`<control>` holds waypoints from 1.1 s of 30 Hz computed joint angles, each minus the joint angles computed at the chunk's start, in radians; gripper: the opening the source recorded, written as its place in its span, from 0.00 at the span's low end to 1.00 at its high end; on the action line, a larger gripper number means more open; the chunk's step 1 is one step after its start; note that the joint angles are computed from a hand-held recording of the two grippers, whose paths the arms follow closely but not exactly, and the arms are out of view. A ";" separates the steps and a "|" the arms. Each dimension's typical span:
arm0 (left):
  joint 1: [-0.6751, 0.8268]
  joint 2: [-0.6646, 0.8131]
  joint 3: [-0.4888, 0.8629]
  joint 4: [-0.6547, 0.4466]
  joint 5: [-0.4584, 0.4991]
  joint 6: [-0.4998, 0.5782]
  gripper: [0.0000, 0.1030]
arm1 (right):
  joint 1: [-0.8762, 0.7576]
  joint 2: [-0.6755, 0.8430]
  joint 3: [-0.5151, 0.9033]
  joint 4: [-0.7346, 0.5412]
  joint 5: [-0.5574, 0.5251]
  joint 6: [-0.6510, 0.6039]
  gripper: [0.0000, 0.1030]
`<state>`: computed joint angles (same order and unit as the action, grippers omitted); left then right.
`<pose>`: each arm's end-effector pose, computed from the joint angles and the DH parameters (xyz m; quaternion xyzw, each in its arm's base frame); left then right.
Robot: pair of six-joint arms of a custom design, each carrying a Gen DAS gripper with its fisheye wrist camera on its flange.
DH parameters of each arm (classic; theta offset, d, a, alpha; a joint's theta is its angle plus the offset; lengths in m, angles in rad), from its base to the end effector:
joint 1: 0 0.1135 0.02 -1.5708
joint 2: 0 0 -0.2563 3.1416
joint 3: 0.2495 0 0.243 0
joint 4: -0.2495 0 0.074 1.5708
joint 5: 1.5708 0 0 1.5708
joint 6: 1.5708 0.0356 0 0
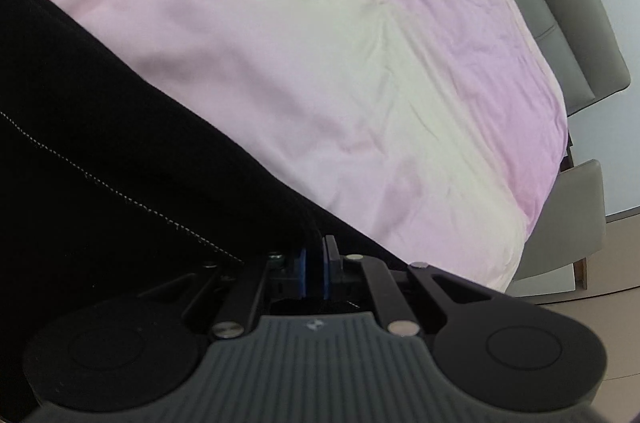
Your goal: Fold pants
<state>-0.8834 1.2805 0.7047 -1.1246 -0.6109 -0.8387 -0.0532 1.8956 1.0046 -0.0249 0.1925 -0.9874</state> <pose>0.1195 -0.1134 0.1789 0.0407 0.9510 0.2424 0.1874 0.3620 -0.0261 0.1246 -0.3968 0.8554 -0.2381 0.2325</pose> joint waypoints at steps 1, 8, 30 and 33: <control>0.025 -0.012 -0.027 0.041 0.008 0.037 0.09 | 0.008 0.025 0.001 0.015 0.012 -0.006 0.00; 0.026 -0.039 -0.065 0.094 0.010 0.033 0.09 | 0.017 0.072 0.016 0.032 0.031 -0.028 0.01; -0.398 0.087 0.225 -0.256 0.000 -0.419 0.70 | -0.392 -0.376 -0.133 -0.416 -0.379 -0.121 0.52; -0.485 0.120 0.232 -0.248 0.044 -0.498 0.70 | -0.469 -0.421 -0.305 -0.252 -0.402 -0.259 0.57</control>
<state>-1.3689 1.4006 0.9364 -1.3724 -0.5668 -1.3365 -0.5219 1.4743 0.6999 -0.2767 -0.2091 -1.2465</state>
